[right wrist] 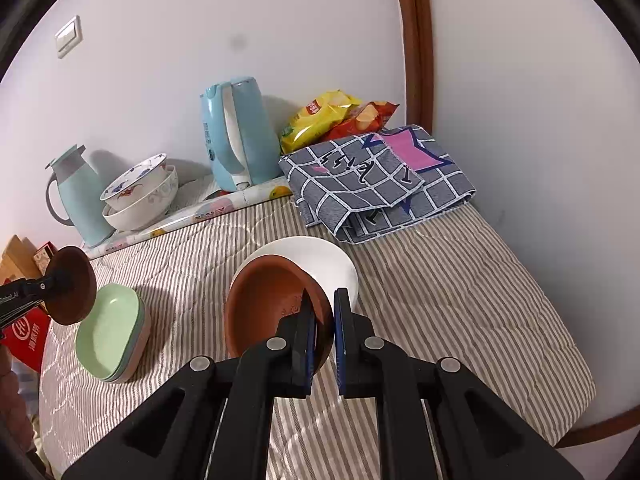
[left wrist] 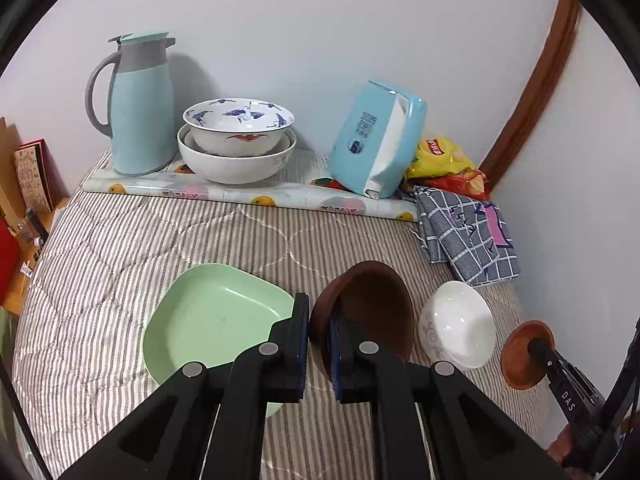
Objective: Organize plates and bowls
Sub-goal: 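Carry the brown clay bowl over the white bowl with the right tool while the left holds the dish, then lower the brown clay bowl into the white bowl and open the right tool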
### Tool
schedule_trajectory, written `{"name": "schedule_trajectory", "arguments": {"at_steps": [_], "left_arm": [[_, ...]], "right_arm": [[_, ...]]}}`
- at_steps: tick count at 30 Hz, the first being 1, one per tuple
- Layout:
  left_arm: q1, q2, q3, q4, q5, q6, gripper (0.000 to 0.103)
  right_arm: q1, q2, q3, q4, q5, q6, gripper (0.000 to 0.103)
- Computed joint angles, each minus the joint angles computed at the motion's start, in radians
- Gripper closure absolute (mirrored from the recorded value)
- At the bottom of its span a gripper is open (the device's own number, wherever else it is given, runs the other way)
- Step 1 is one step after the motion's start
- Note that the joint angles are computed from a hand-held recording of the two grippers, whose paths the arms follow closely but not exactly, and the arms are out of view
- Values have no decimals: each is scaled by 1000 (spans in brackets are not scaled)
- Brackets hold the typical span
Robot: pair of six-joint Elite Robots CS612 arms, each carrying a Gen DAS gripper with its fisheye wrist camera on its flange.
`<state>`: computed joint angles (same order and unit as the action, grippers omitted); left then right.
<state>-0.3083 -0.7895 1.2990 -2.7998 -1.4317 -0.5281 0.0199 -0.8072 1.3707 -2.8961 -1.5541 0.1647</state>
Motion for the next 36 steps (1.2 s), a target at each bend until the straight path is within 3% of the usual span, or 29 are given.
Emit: {"name": "schedule_trajectory", "arguments": {"at_steps": [36], "left_arm": [[30,74,-102,97,-28,-8,94]], "right_arm": [[5,153,-217,200,9,-38,94]]}}
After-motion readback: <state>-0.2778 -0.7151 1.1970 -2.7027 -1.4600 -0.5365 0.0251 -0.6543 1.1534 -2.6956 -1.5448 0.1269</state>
